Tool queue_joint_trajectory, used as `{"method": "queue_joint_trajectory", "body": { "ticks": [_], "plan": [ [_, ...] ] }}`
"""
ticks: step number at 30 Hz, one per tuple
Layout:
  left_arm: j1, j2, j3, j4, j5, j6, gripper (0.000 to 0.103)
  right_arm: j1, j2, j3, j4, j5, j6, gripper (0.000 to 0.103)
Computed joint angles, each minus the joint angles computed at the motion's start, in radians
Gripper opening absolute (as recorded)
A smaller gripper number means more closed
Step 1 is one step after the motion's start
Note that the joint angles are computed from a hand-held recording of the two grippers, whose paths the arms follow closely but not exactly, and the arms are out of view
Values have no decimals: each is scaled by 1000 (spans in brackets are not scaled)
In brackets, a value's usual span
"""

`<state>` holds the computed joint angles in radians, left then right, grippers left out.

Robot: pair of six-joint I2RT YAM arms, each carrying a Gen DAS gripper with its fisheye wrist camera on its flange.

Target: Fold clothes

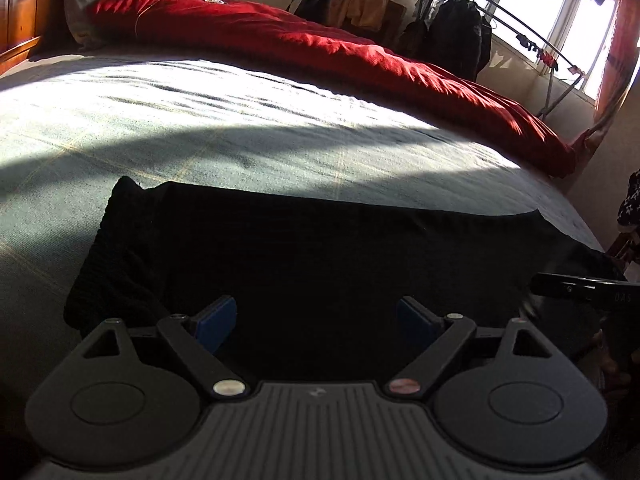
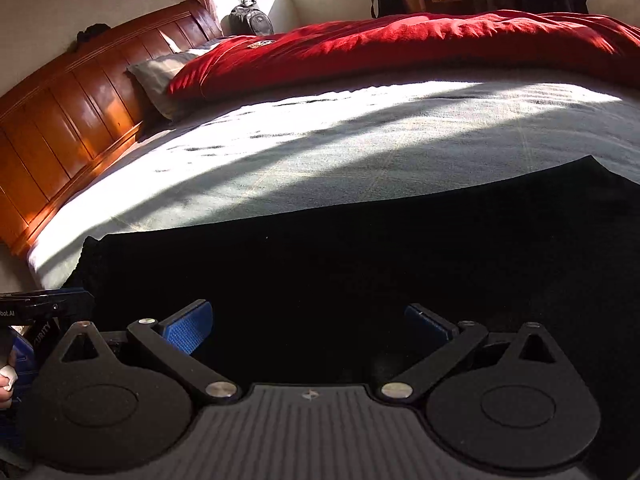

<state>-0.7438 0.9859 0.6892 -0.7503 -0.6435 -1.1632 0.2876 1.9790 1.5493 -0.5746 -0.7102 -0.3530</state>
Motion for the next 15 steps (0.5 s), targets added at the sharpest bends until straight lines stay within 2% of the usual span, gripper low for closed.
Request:
{"method": "queue_joint_trajectory", "body": {
  "ticks": [3, 5, 6, 8, 11, 15],
  "plan": [
    [-68, 127, 28, -109, -35, -204, 87, -30, -39, -100, 69, -47, -10, 103],
    [-157, 190, 59, -160, -120, -319, 87, -59, -89, -202, 139, -78, -24, 103],
    [-208, 206, 67, -153, -169, -342, 87, -74, -111, -251, 172, -95, -32, 103],
    [-278, 232, 70, -97, -248, -340, 89, -110, -155, -344, 228, -136, -63, 103],
    [-283, 305, 89, -20, -298, -293, 89, -161, -204, -448, 271, -173, -124, 103],
    [-269, 371, 110, 18, -379, -273, 90, -221, -270, -551, 301, -206, -185, 103]
  ]
}}
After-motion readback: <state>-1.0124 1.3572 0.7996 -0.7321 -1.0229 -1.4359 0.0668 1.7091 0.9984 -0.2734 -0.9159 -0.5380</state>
